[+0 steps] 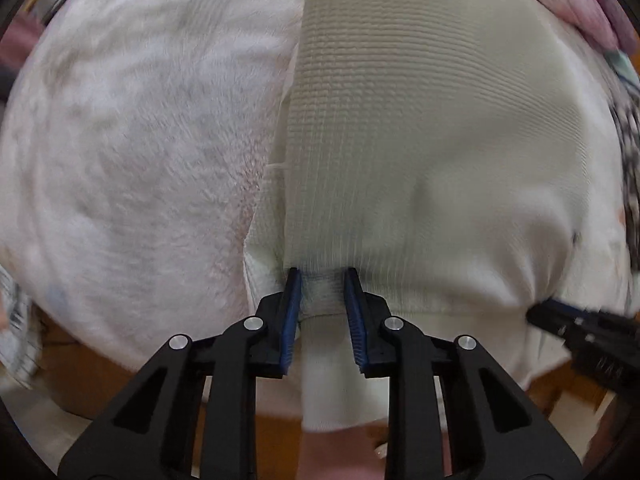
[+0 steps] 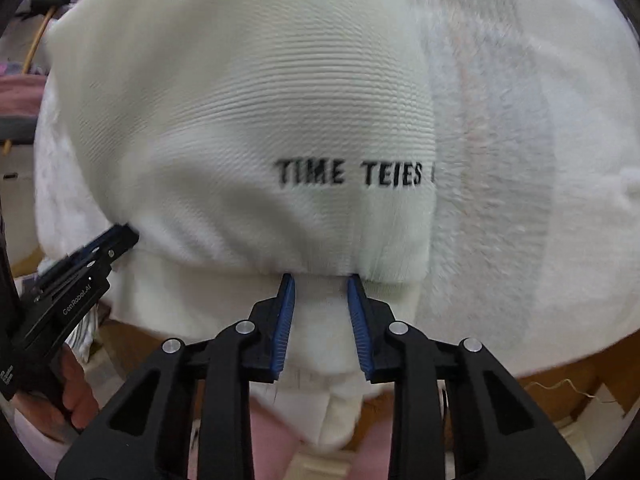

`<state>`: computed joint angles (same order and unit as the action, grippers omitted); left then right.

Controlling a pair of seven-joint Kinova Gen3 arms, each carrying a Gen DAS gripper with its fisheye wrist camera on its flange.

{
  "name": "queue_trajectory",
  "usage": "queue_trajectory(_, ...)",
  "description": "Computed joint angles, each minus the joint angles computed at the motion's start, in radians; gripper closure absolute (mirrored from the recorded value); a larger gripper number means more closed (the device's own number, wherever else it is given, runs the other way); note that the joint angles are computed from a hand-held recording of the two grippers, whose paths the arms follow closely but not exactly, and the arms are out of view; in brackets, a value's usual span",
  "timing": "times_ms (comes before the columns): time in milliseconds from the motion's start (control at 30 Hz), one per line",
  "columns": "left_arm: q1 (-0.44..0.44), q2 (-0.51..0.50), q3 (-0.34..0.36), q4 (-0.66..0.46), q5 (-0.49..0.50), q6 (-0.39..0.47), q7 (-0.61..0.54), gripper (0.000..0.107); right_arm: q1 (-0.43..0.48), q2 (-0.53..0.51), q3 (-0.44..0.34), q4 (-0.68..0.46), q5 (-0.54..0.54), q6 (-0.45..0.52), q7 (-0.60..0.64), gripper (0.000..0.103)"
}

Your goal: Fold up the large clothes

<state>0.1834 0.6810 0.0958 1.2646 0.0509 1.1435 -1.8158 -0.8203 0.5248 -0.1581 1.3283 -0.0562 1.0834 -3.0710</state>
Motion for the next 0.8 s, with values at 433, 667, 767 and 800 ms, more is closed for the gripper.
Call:
queue_trajectory(433,0.012,0.126,0.019,-0.402,0.059,0.286,0.114,0.086,0.047,-0.076,0.083,-0.084,0.159,0.085,0.013,0.093)
queue_trajectory(667,0.078,0.241,-0.02,-0.532,0.006,0.342,0.195,0.088,0.267,-0.02,0.017,0.019,-0.031,-0.065,0.186,0.097)
queue_trajectory(767,0.075,0.238,-0.002,-0.642,0.021,0.424,0.191,0.098,0.262,-0.033,0.051,-0.049,-0.011,0.007,0.189,0.094)
queue_trajectory(800,0.068,0.231,0.01,-0.67,0.037,0.421,0.173,0.098,0.241,-0.042,0.075,-0.08,0.029,0.031,0.19,0.094)
